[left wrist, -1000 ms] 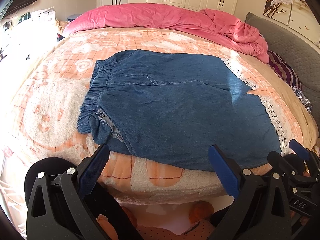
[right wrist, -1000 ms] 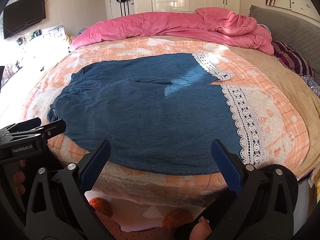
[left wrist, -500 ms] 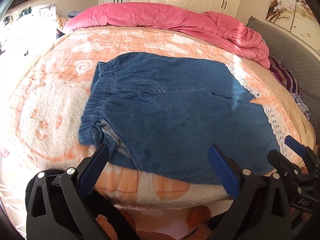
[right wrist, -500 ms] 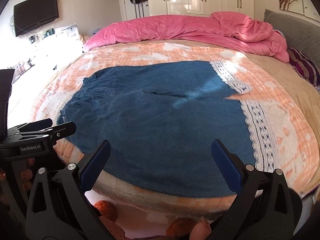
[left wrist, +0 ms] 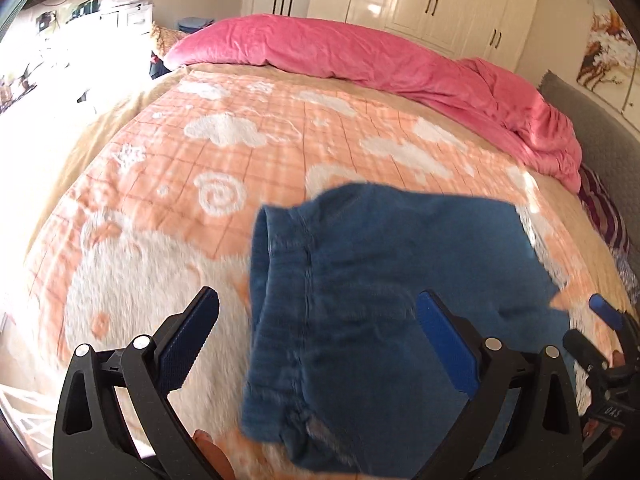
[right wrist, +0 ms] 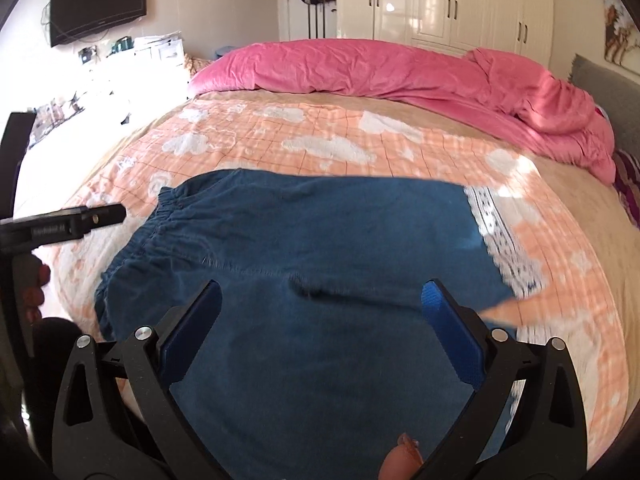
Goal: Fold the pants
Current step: 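Move both tools toward the elastic waistband of the blue denim pants, then grasp the elastic waistband with the left tool while the right tool grasps it too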
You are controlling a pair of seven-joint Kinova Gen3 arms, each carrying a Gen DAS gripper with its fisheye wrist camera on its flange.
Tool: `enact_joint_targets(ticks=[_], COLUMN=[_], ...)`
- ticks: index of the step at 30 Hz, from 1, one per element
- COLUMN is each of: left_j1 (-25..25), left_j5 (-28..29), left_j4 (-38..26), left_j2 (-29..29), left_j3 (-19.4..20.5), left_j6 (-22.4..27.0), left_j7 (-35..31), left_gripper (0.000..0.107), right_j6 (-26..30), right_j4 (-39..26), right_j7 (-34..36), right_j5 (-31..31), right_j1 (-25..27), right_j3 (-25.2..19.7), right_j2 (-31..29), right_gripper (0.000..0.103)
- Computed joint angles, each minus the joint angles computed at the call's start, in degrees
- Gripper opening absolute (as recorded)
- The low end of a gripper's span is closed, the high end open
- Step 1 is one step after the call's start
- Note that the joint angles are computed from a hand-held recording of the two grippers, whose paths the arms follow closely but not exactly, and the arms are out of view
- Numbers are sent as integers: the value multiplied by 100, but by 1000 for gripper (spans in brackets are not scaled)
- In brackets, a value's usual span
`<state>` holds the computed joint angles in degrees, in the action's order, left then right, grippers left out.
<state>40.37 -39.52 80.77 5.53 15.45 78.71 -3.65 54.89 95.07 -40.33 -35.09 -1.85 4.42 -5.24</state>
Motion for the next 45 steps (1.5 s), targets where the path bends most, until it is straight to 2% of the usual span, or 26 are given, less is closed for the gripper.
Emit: enact_joint_targets(ticks=[3,5,8,10,12,14,16,18,20,25,26,27,31,34,36,38,39,42,44,45], left_j1=[-380,-652,-1104,-1151,-1160,-1289,-1451,-1443,-1454,-1501,-1540,-1600,-1882,-1755,-1860,-2111,-2077,-1511,-1448,-1485], left_j5=[266,444,618,549,455,501,621,532,459,449,551,705,1382,1270,1380,1296,1114,415,-25,-159], left_j4=[-103,13,319,457,567,784,851,797,865,996,1021,1032,1214,1144,1283,1461,1540,1549,1567,1533], left_j2=[12,-28,-93,-34,-29,-135,-129,-1,-8,-1,10,30,50,127,11,-133,-211,-291,-299,-273], left_j3=[-205,-354,-383,-502,-561,-582,-554,-576,-569,-582,-598,-621,-688,-742,-718,-472,-457,-729,-556,-438], left_j6=[-175,-568,-1198,-1334,-1397,-1717,-1872,-1788,-1936,-2358,-2457,-2541,-3026,-2898,-3114,-3319,-3397,-3223,-3109,-3016], left_j7=[-516,-933,-1267,-1438,-1552,-1683,-1919,-2072,-2209,-2597,-2709,-2858,-3180,-3163,-3129,-2883,-2689,-2139,-1854,-1820], left_gripper=[99,99,99,99,99,98,98,98,98,96,91,74,55,42,33,30,30,30,30,30], right_j6=[270,424,307,330,601,711,607,631,726,514,625,759,1057,1019,836,553,552,655,615,630], right_j4=[-508,-826,-1210,-1457,-1915,-2239,-2482,-2775,-3077,-3428,-3566,-3727,-4157,-4200,-4095,-3928,-3929,-3957,-3891,-3880], right_j7=[-107,-181,-337,-459,-571,-670,-761,-780,-746,-684,-666,-617,-478,-240,-219,-313,-266,111,275,306], right_j5=[-5,25,408,631,726,894,1306,1586,1847,2677,2740,2765,2921,2941,3069,3287,3257,3065,3023,3056], right_j1=[-43,20,-122,-187,-182,-204,-425,-557,-675,-1126,-1163,-1181,-1333,-1396,-1522,-1688,-1665,-1479,-1483,-1526], right_j3=[-89,-262,-491,-592,-730,-871,-923,-999,-1063,-1050,-1069,-1099,-1132,-1197,-1143,-1018,-1043,-1260,-1290,-1268], right_j2=[439,716,1030,1240,1611,1877,2087,2341,2581,2921,3007,3108,3425,3509,3500,3468,3486,3520,3500,3503], right_gripper=[95,95,95,95,95,95,95,95,95,95,95,95,95,94,94,93,88,81,77,71])
